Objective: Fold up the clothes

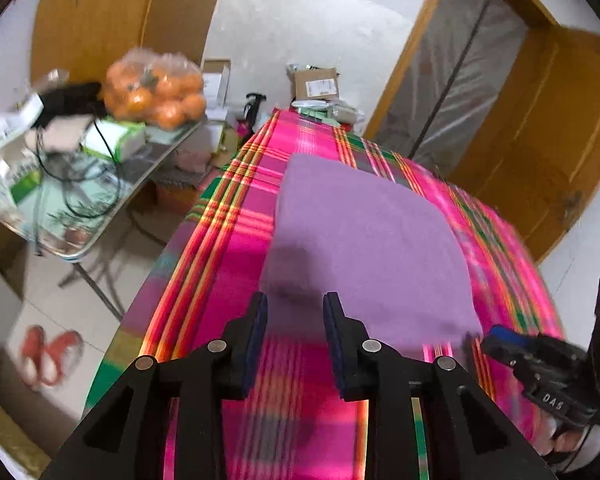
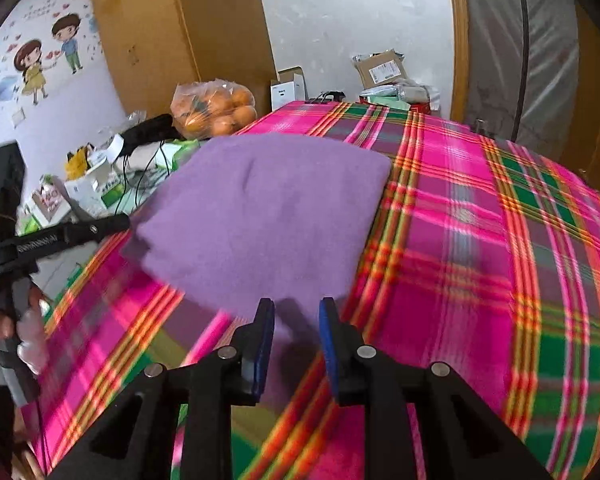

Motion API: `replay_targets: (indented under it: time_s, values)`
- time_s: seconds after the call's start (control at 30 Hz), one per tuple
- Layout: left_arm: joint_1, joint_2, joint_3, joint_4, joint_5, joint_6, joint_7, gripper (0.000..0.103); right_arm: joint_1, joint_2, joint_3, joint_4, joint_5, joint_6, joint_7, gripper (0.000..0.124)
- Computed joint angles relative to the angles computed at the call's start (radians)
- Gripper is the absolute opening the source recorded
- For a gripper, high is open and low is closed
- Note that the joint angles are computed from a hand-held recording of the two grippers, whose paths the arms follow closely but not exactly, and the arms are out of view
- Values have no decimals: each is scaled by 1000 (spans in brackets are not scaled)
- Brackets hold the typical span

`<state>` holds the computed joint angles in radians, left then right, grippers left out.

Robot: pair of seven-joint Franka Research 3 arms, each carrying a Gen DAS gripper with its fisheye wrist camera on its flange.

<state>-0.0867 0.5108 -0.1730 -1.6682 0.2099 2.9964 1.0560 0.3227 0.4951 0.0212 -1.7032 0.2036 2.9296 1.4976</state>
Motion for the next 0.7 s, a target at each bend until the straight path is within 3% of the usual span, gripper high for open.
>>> replay_targets:
  time_s: [0.13, 0.17, 0.37, 0.5, 0.63, 0.7]
  values:
    - [-152, -119, 151, -150, 153, -7, -141, 29, 65, -91, -46, -150, -39, 47, 61, 35]
    - [-169, -142, 162, -183, 188, -7, -170, 29, 81, -109, -58, -180, -54, 59, 80, 36]
    - [-217, -229, 188, -316, 377, -7, -346, 29, 202, -200, -172, -324, -210, 103, 258, 42]
    - [-211, -243, 180, -337, 466, -28, -451, 29, 268, -216, -243, -362, -358, 93, 393, 43]
    - [-179, -236, 139, -332, 491, -64, -482, 30, 281, -218, -263, -366, -464, 85, 497, 44]
    - [-190, -231, 151, -323, 548, -69, -524, 31, 279, -218, -265, -362, -510, 73, 543, 44]
